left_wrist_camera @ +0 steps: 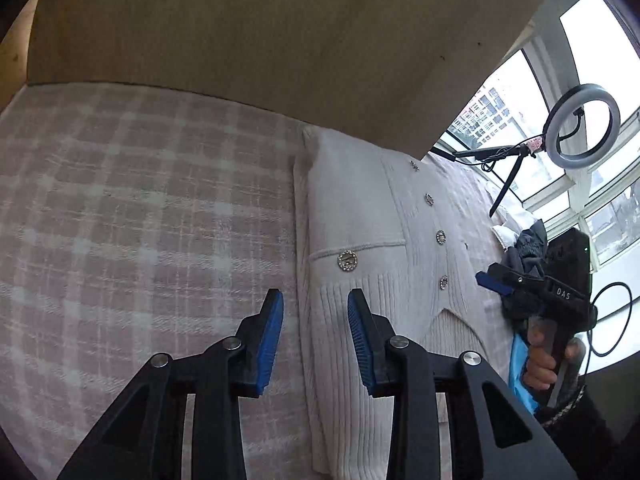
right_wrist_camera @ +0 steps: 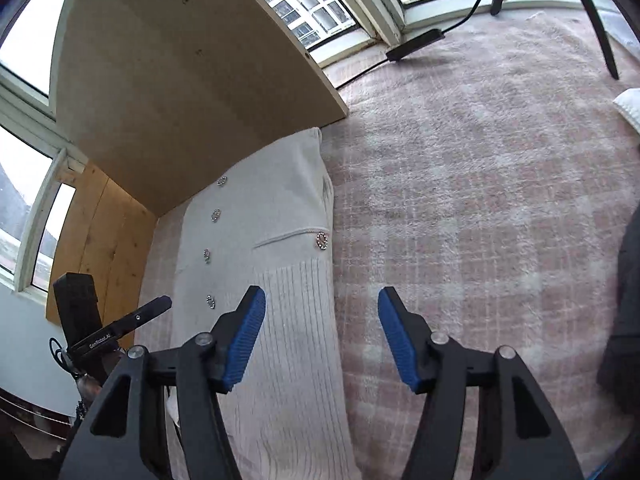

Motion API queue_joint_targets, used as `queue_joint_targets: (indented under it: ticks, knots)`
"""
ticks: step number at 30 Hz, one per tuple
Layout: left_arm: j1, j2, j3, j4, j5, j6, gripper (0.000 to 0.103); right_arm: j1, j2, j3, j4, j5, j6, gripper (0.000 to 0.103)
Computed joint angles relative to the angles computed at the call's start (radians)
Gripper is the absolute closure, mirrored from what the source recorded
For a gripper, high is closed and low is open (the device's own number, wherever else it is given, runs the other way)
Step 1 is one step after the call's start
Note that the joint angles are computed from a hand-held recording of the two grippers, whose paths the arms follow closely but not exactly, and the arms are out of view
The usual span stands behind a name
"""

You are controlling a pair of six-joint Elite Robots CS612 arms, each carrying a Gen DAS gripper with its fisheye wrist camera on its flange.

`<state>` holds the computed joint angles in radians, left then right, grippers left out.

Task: Fold clothes

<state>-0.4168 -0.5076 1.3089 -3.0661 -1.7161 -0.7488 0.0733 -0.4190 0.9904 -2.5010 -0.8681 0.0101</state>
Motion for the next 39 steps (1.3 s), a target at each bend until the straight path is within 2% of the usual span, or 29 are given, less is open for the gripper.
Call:
queue_joint_targets:
  ticks: [2,7,10,13,16,17,21,22,25,28,32,34,37,39]
  knots:
    - [0.002,0.013,-0.014,0.005,-0.018,-0.008,0.072,0.000,0.014,-0.016,0.018,0.046,0.001,0.045]
    - [0.003,0.035,-0.041,0.015,-0.047,-0.013,0.069,0.009,0.024,-0.027,0.048,0.050,-0.055,0.045]
    - [-0.005,0.032,-0.058,0.070,-0.025,0.035,0.069,0.019,0.027,-0.048,0.126,0.060,-0.117,0.058]
    - [-0.011,0.028,-0.071,0.119,0.003,0.080,0.067,0.037,0.019,-0.054,0.150,0.003,-0.172,0.058]
    - [-0.016,0.016,-0.066,0.158,0.049,0.082,0.061,0.047,0.016,-0.065,0.174,-0.035,-0.206,0.058]
    - [-0.019,0.012,-0.064,0.170,0.069,0.083,0.056,0.049,0.016,-0.068,0.182,-0.044,-0.213,0.058]
    - [-0.027,0.016,-0.069,0.172,0.089,0.092,0.056,0.050,0.017,-0.067,0.178,-0.038,-0.208,0.058]
    - [-0.027,0.018,-0.076,0.178,0.082,0.098,0.056,0.051,0.016,-0.064,0.170,-0.037,-0.203,0.058]
    - [-0.014,0.027,-0.098,0.195,0.007,0.079,0.057,0.052,0.016,-0.062,0.169,-0.024,-0.195,0.064]
    - [0.001,0.031,-0.106,0.204,-0.067,0.084,0.057,0.052,0.016,-0.067,0.181,-0.017,-0.202,0.066]
    - [0.002,0.036,-0.112,0.196,-0.084,0.112,0.057,0.052,0.027,-0.080,0.187,-0.008,-0.202,0.066]
    - [-0.002,0.039,-0.113,0.185,-0.079,0.142,0.058,0.053,0.028,-0.081,0.183,-0.005,-0.198,0.066]
    - [-0.001,0.050,-0.121,0.160,-0.103,0.135,0.069,0.064,0.036,-0.093,0.170,-0.015,-0.183,0.066]
    - [0.002,0.056,-0.119,0.125,-0.121,0.116,0.081,0.067,0.038,-0.094,0.163,-0.018,-0.178,0.067]
